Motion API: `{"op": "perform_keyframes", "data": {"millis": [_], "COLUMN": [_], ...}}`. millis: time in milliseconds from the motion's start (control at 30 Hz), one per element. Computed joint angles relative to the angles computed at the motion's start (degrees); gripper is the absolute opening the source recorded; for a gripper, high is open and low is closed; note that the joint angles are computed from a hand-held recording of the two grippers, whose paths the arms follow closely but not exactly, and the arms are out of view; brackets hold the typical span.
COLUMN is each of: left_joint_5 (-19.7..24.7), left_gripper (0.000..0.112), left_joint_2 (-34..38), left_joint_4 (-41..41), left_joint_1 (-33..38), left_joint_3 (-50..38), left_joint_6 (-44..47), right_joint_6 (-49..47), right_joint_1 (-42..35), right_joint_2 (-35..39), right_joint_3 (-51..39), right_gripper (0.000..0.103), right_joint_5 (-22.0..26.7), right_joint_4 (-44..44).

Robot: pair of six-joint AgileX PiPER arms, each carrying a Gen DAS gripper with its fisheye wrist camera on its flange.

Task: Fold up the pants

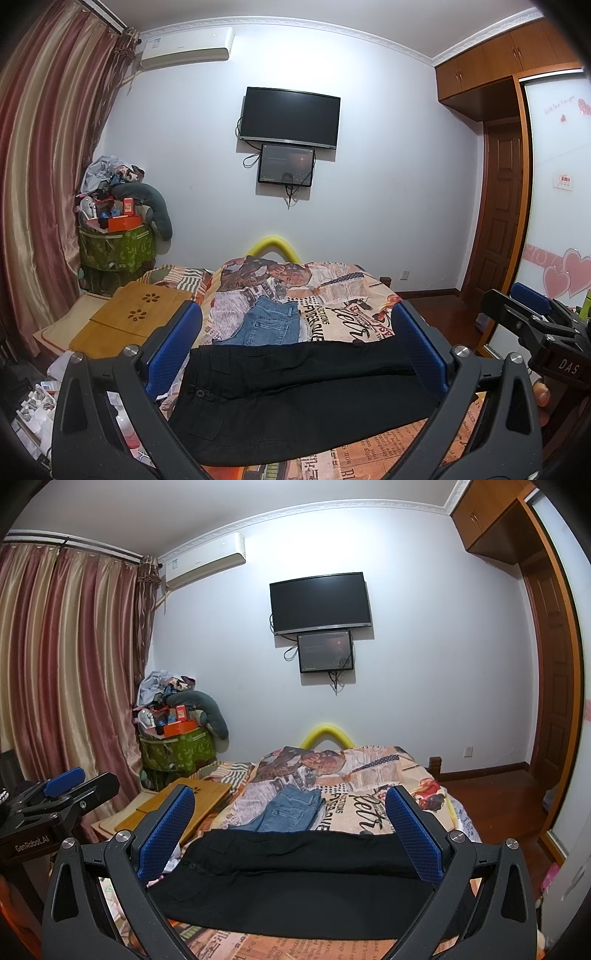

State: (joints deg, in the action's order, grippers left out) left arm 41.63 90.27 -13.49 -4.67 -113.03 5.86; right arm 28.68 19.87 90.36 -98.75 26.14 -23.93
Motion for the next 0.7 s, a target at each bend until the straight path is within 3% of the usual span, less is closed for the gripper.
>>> {"op": "perform_keyframes", "data": {"millis": [500,700], "left_joint_5": [-0.5,0.9], "left_gripper": [0.103,0.103], "left_joint_2": [0.1,3.4], "left_joint_4": [0.1,-0.9], "left_joint_1": [0.0,0.9], "left_joint_3": [0.8,-2.7], "left_joint_6": [0.3,1.4], "right_joint_6": [-0.2,0.5], "right_joint_1": [-0.6,-0.8], "right_joint_2": [0.8,2.3], "right_joint_3": [-0.5,-1.6], "right_gripper": [0.103,0.103], "right_joint_5": [0.1,0.8], "right_joint_4": [0.8,0.4]}}
